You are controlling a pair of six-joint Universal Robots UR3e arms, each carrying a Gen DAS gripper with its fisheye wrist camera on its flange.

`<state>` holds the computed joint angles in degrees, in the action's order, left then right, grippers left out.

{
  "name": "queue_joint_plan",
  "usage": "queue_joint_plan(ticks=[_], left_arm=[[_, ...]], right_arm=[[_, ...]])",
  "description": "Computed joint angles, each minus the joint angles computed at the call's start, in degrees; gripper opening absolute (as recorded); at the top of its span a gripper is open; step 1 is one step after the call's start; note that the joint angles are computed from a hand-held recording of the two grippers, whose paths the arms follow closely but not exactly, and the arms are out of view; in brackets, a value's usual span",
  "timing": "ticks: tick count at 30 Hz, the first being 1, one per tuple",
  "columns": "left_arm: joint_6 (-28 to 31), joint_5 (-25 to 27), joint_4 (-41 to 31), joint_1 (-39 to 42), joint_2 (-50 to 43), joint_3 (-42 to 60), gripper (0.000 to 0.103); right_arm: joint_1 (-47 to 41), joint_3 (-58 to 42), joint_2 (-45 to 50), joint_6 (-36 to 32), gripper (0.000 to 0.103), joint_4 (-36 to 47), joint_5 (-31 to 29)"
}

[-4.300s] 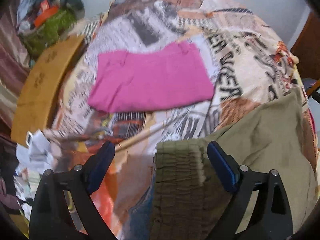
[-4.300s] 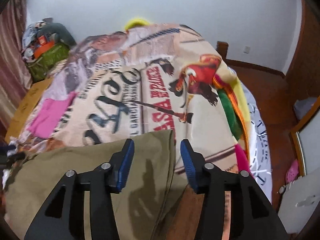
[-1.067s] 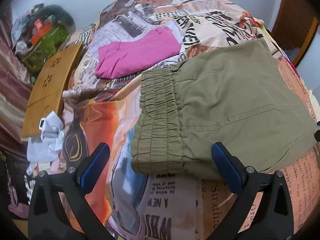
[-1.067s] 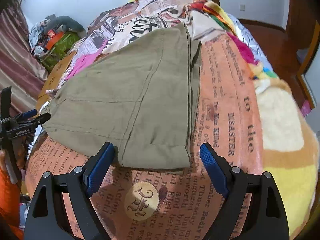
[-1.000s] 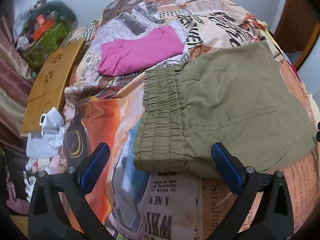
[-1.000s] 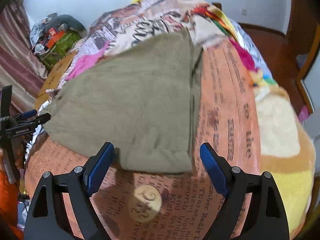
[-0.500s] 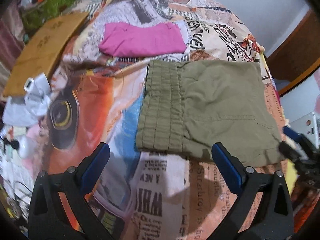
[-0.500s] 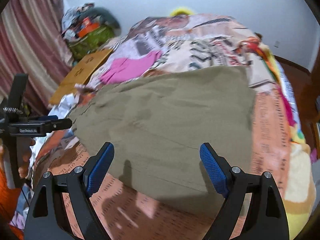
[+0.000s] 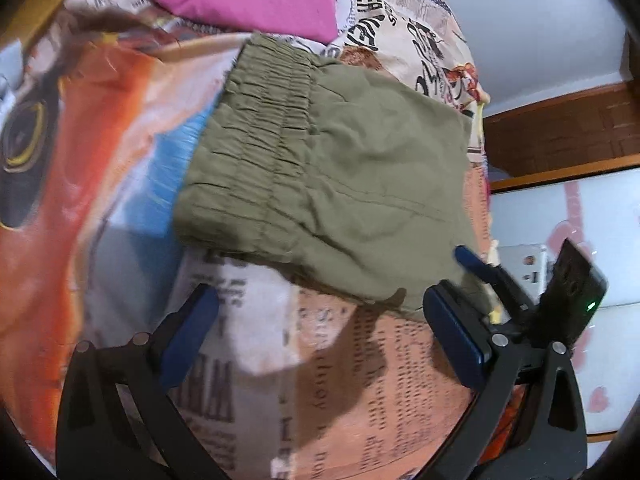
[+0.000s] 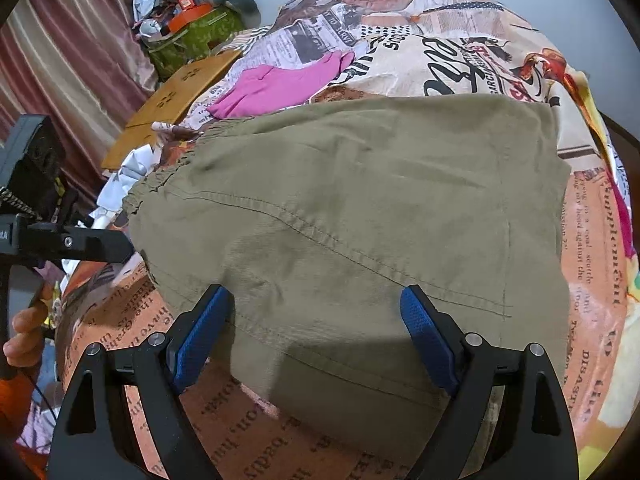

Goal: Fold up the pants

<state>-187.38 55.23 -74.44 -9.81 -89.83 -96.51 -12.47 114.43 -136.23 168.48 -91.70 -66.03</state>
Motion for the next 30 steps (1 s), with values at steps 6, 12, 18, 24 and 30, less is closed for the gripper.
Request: queue_joint_plan(ticks=[6,12,18,24,30], left_arm=[[-0.5,-9.7,2.3,4.0,-2.1,-2.7,0.103],[-5.7,-12.1,6.7,4.9,-6.1,-2.0,0.103],[-10.9,-0.8,10.4,-0.6,-9.9,4.8,0.083],[-12.0,11.8,13.6,-6.3,-10.9,8.3,0.046],[-11.9,21.9,19.0,-10.6,-8.0,7.2,0.032]], right_arm=[[-0.8,0.5,-0.6,-0.3,0.088,0.5,1.3],[-1.4,0.9,-1.1,-0.8,0.089,0.9,1.8],[-1.2,1.0,-1.1,-0.5,0.089,0.7,1.7],[-1.2,1.0,-1.1,-0.6,0.089,0.5,1.8],[-2.4,0.0,-1.6,-1.8,0.087,2.1,2.2]])
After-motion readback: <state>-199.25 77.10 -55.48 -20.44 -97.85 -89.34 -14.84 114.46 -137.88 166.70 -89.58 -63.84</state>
